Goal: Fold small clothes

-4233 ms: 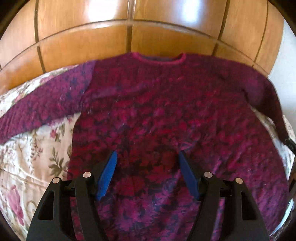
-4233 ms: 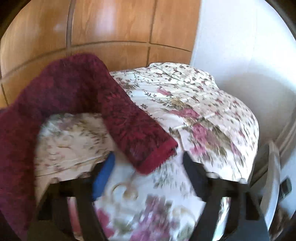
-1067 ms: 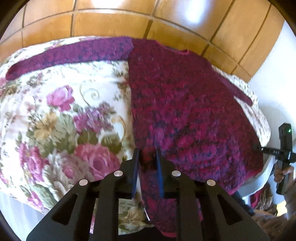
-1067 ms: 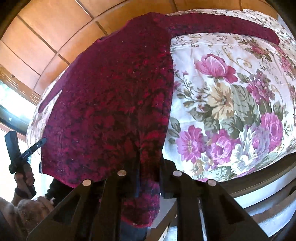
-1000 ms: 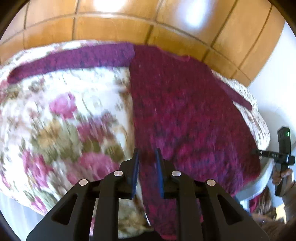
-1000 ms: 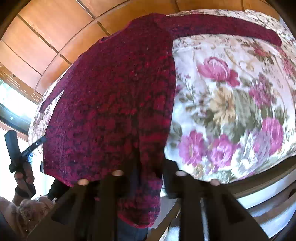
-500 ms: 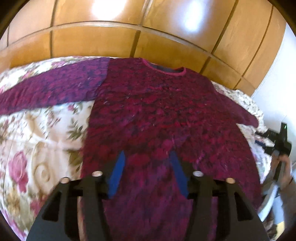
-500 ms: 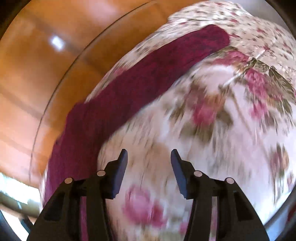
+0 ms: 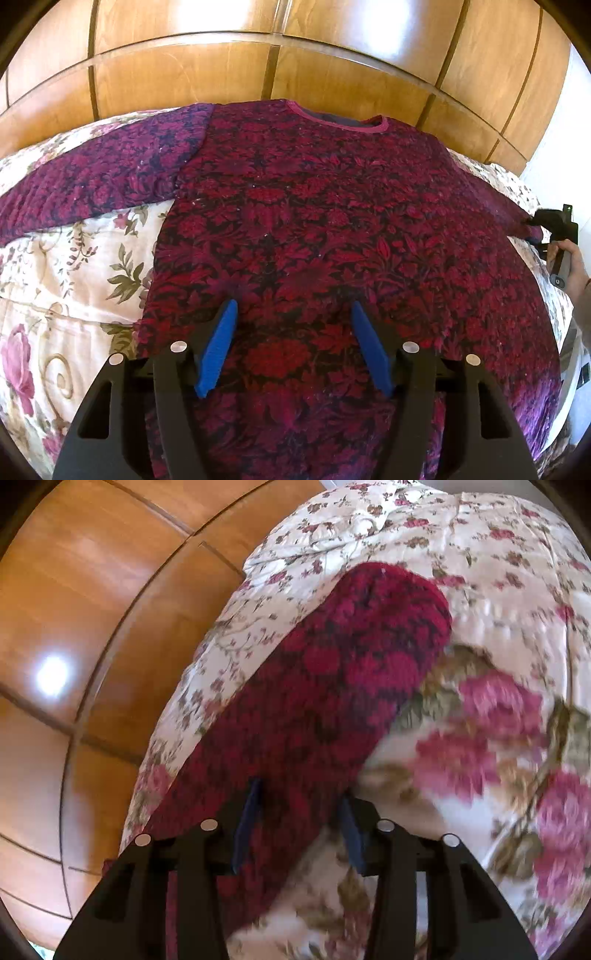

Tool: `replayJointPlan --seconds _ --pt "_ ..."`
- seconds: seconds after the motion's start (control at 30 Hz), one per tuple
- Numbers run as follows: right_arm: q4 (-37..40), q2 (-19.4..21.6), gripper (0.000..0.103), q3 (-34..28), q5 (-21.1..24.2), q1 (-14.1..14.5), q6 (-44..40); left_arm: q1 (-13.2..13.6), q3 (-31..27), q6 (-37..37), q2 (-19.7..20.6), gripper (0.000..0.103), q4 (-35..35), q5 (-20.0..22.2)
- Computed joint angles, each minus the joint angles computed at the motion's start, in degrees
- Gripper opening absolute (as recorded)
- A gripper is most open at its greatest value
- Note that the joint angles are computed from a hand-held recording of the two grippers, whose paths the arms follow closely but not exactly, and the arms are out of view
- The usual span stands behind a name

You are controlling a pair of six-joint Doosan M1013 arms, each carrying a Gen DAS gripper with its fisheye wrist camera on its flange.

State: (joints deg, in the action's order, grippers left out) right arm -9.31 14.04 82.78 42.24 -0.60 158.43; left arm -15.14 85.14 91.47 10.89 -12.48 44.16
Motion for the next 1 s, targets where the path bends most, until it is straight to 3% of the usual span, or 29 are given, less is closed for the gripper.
replayJointPlan --seconds 0.13,0.37,0.6,0.77,1.0 --pt "-12.1 -1.0 0.009 -0.2 7.2 2.3 4.9 0.1 -0.1 0.0 0.1 0.063 -0.4 -0.2" --pt "-20.5 -1.5 0.009 -1.1 13.4 6.4 5.6 0.3 -0.4 2.1 0.5 0.072 -2.6 0.0" --pt "-25.0 2.2 0.009 -10.3 12.9 12.2 -8.9 1.6 -0.9 2.2 0.5 0.073 -7.7 0.7" --pt "-22.2 6.1 0.009 -16.3 10.4 16.9 -20.5 2.6 -1.5 0.6 0.5 0.073 -9.9 1.0" --pt "-8.1 13.3 0.009 -24.9 9.7 22.3 -38.7 5.0 -2.6 0.7 0.7 0.073 -16.2 0.8"
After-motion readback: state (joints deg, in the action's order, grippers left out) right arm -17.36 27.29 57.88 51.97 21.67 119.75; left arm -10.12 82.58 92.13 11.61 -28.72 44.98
